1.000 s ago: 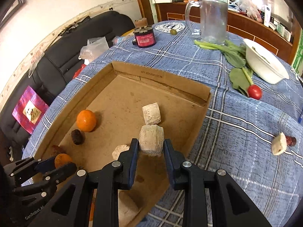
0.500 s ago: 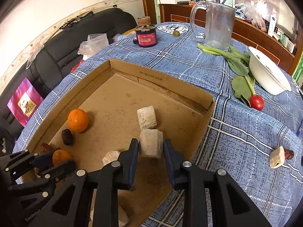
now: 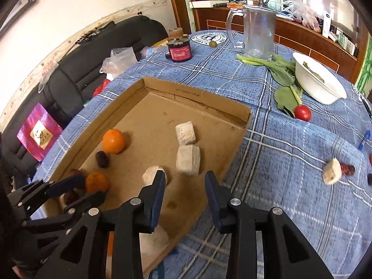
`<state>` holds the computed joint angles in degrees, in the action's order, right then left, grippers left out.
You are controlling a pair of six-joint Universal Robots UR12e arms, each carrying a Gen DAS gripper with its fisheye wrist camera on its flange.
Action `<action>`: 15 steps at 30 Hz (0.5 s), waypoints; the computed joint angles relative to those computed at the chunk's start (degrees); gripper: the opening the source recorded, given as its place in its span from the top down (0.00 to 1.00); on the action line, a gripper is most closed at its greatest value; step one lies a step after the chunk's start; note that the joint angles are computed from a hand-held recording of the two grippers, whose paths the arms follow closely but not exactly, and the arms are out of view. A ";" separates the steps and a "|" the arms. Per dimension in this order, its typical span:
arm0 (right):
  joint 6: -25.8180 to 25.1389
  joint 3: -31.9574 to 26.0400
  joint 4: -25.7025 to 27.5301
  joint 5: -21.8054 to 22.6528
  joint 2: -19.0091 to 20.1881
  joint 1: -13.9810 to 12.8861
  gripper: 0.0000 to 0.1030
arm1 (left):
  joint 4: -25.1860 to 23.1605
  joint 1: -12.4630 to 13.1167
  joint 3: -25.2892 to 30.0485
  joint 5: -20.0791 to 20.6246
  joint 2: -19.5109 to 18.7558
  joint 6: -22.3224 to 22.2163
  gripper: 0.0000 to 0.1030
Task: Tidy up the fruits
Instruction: 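Lift both open tools out of the tray back over the table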
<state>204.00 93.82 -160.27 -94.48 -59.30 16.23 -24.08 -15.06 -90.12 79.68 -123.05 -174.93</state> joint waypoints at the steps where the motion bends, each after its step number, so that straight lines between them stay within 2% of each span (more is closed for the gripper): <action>1: 0.24 0.60 -0.10 -0.16 -0.56 0.11 0.60 | 0.51 -0.17 -0.25 0.14 0.23 -0.09 0.41; 3: 1.01 2.04 -0.64 -0.99 -1.75 0.31 0.44 | 1.42 -0.42 -0.65 0.15 0.59 -0.19 0.40; 5: 1.97 3.72 -1.71 -1.70 -2.96 0.36 0.38 | 2.08 -0.71 -1.06 -0.18 0.99 0.02 0.37; 15: 8.09 14.74 -4.85 -4.02 -10.21 -1.38 0.38 | 3.32 -3.66 -2.13 0.00 2.24 1.01 0.32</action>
